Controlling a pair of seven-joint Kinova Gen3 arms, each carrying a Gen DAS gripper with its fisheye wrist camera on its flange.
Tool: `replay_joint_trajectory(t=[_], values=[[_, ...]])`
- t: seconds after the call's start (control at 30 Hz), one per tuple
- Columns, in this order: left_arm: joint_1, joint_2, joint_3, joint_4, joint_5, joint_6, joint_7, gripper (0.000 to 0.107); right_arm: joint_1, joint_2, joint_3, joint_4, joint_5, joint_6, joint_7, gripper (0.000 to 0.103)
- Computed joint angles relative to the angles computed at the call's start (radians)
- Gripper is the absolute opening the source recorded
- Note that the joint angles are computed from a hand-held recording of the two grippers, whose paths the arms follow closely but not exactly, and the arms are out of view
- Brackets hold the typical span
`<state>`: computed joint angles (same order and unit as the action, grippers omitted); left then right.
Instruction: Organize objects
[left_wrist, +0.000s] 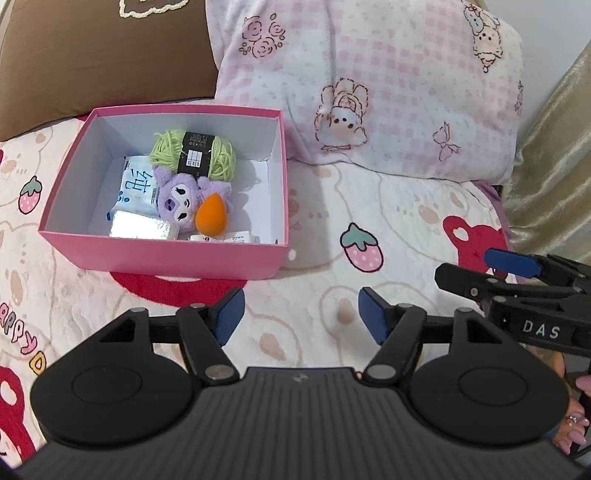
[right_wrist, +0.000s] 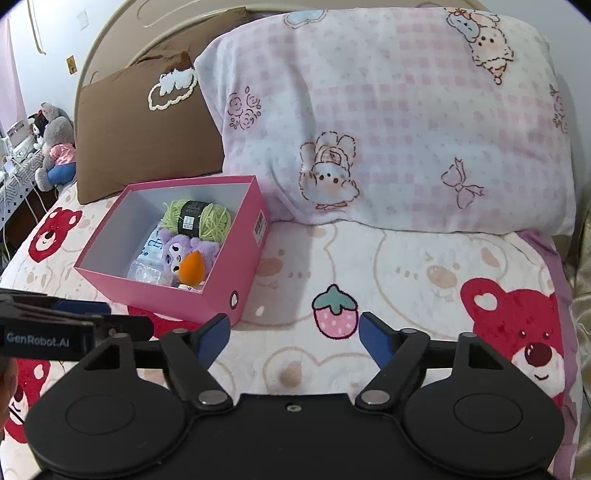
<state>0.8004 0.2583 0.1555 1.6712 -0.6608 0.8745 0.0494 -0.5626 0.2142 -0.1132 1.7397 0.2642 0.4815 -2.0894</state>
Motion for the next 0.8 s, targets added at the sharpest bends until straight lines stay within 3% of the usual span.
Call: replay_joint_trajectory(t=[0.17,0.33,0.47,0.8], values=[[0.015,0.015,0.003,-0.028,-0.003,0.059,-0.006,0.078,-0.052,-0.008,0.028,0.005,0.089,0.019,-0.104,0.088],[0.012,0.017,0.003,-0.033,0.002,0.061,-0.033,0.096,-0.061,-0.009,0.019,-0.007,0.126,0.051,-0.153,0.089],[-0.007,0.014,0.005,-0.032,0.036,0.053,-0.046,0.098,-0.062,-0.005,0.008,-0.023,0.135,0.084,-0.167,0.09],[-0.032,0.057,-0.004,-0.103,0.159,0.134,-0.127,0.098,-0.08,0.0,0.007,-0.046,0.183,0.141,-0.226,0.09]])
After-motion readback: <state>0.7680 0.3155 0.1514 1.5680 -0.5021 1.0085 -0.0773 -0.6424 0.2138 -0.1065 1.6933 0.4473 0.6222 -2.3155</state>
